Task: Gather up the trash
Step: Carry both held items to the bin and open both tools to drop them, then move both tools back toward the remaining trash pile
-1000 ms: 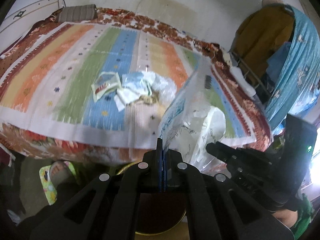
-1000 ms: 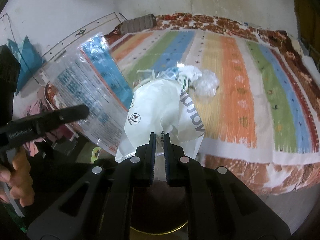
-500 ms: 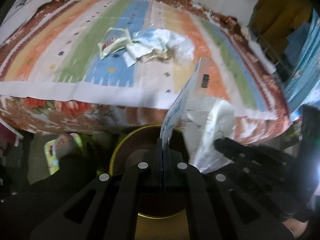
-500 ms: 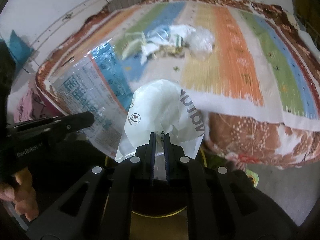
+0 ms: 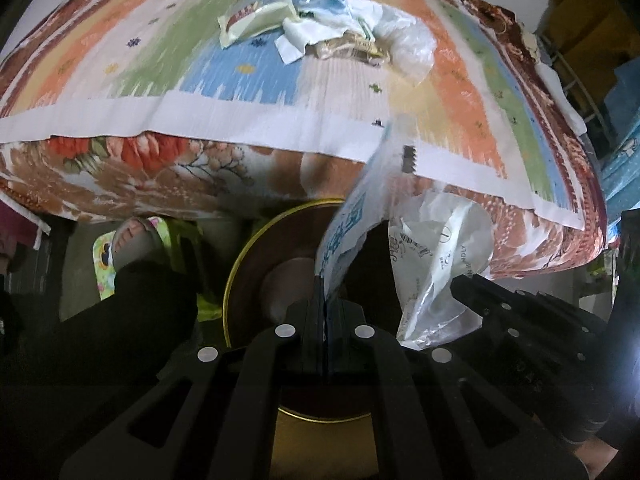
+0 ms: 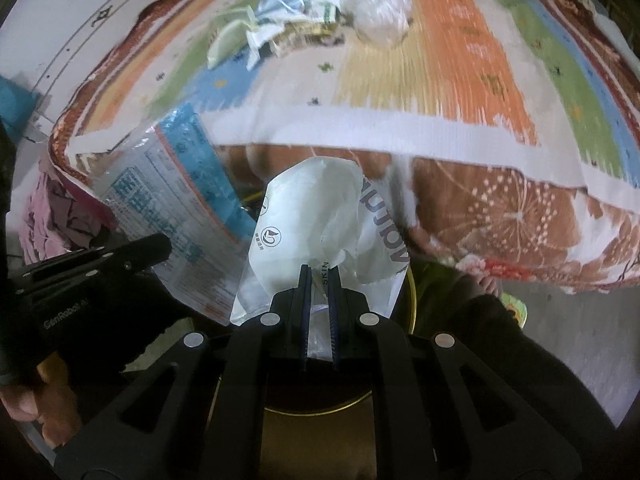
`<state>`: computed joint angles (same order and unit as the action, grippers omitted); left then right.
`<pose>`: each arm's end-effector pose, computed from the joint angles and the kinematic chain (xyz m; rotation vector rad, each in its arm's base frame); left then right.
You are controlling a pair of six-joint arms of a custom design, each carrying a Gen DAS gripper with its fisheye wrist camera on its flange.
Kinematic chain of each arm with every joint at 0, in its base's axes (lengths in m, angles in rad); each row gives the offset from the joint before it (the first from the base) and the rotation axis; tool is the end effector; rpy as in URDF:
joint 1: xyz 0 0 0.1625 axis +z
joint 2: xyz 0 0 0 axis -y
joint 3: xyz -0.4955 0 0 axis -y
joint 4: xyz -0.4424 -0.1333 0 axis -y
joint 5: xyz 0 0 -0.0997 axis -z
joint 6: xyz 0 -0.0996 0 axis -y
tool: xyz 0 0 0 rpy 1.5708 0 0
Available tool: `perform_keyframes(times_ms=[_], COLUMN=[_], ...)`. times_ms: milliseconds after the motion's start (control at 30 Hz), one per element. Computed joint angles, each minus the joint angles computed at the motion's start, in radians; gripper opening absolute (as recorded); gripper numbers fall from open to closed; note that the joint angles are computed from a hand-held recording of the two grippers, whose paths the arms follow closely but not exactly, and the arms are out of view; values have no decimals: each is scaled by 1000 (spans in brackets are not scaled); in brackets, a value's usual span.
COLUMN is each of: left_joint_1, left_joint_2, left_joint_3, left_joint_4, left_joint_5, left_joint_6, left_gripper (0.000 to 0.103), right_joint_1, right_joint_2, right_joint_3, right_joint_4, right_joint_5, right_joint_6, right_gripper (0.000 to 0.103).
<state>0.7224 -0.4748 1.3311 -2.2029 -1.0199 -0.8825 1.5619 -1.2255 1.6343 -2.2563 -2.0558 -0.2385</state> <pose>-0.4842 -0.6740 -0.0501 0.0383 2.5950 -0.3689 0.0807 -0.6944 0.3954 0.2100 -2.6074 0.2815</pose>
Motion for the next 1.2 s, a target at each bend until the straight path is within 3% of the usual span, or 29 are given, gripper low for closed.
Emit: perform_keyframes(times_ms=[67, 133, 167, 200, 300, 400, 533, 667, 867, 1067, 1200], left_joint_1=[4, 10, 14, 13, 7, -5, 2, 2, 3, -9, -12], left_joint_2=[6, 11, 13, 11, -7, -25, -39, -49, -52, -37, -16], left_joint_3=[-7, -14, -17, -17, 5, 20, 19, 13, -22, -56, -102], left_joint_4=[14, 34, 40, 38, -27, -62, -87, -106, -95, -158, -110], left_joint_5=[-5, -14, -22, -18, 10, 82, 97, 135, 193, 223, 281], left_joint_6=[-8, -27, -33, -33, -17, -2, -4, 13, 59, 238, 283], left_gripper=[0, 10, 29, 36, 35, 36, 39, 53, 67, 83, 87], right_joint_1=[-5, -9, -13, -16, -20, -16, -7, 6, 13, 35, 52], right_joint_2=[1, 6, 8, 7, 3, -2, -5, -7, -3, 17, 25], right_joint_3=[2, 4, 4, 5, 2, 4, 0, -4, -36, -93, -116], right_joint_4=[1, 6, 10, 12, 3, -19, -32, -64, -75, -85, -120], right_joint_5=[8, 5, 8, 10, 18, 36, 60, 70, 103, 111, 96], right_joint_6=[17, 33, 45, 50, 53, 55, 51, 22, -1, -57, -104], right_gripper=[11, 17, 28, 36, 37, 39, 42, 51, 56, 59, 67])
